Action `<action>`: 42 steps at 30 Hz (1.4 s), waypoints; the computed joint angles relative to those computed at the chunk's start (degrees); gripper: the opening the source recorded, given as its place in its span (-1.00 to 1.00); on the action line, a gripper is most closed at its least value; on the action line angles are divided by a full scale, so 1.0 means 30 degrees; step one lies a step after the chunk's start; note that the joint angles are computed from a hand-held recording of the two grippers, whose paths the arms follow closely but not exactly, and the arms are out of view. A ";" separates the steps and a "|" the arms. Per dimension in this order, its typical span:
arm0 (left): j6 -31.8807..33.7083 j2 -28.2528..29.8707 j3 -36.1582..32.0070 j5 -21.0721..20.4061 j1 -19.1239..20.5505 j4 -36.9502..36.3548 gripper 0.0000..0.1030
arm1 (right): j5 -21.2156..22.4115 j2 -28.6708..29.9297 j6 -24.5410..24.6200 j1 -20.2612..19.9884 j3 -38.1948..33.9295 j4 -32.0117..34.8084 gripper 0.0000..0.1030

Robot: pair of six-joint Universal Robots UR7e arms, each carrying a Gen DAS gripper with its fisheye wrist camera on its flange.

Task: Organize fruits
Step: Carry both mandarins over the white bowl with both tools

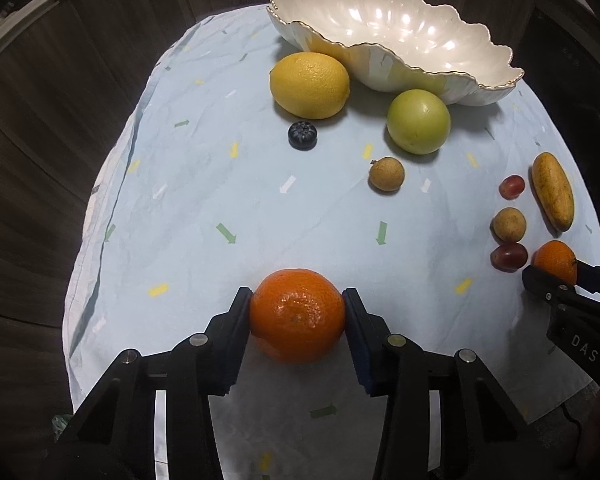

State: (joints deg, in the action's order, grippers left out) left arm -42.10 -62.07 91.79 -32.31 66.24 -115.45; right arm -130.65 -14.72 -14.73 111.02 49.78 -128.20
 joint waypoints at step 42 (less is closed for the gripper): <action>0.4429 0.0440 -0.2356 0.1435 -0.1500 -0.2777 -0.16 | 0.2421 -0.0088 -0.1917 0.0849 -0.2261 -0.2236 -0.10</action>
